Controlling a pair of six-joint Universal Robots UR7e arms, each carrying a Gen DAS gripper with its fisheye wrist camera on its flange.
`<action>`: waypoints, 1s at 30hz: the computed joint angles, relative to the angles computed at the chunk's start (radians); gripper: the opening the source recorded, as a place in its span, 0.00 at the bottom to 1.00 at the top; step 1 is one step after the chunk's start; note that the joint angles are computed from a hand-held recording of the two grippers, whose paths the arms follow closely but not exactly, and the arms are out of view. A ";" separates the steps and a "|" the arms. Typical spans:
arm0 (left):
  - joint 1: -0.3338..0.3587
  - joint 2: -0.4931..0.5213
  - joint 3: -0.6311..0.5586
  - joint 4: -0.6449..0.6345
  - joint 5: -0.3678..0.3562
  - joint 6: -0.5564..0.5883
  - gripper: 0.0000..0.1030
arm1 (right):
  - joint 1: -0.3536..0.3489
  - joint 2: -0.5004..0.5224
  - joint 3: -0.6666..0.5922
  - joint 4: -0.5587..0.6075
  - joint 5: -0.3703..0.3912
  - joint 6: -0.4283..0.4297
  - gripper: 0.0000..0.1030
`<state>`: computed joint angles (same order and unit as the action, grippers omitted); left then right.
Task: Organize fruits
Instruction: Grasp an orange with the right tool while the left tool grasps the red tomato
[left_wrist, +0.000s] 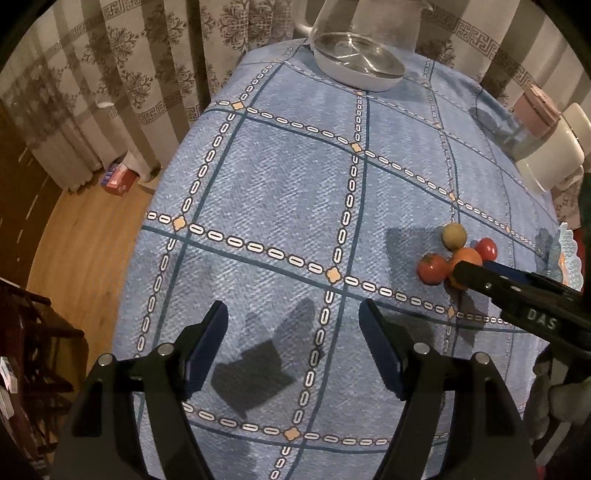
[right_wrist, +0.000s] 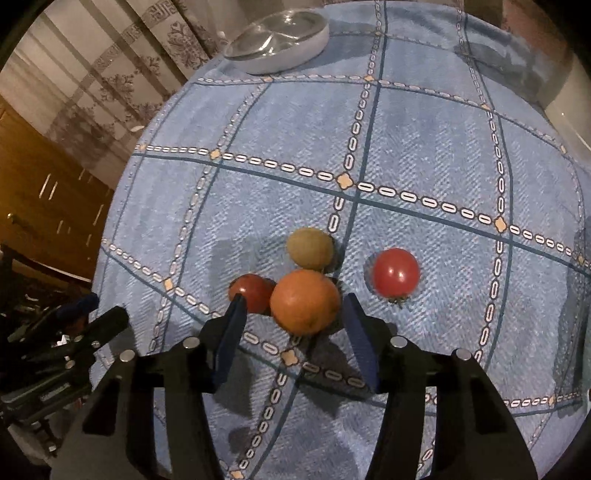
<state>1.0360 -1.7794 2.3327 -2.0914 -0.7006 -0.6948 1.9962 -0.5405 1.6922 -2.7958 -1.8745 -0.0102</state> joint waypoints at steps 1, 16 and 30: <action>0.002 -0.001 0.000 -0.001 0.000 0.002 0.71 | -0.001 0.003 -0.002 0.001 -0.003 0.002 0.54; 0.012 0.069 -0.007 -0.110 -0.024 0.100 0.71 | -0.013 -0.022 0.028 0.021 0.007 0.009 0.40; 0.009 0.264 -0.052 -0.309 -0.087 0.283 0.71 | -0.030 -0.133 0.207 -0.071 -0.037 0.061 0.40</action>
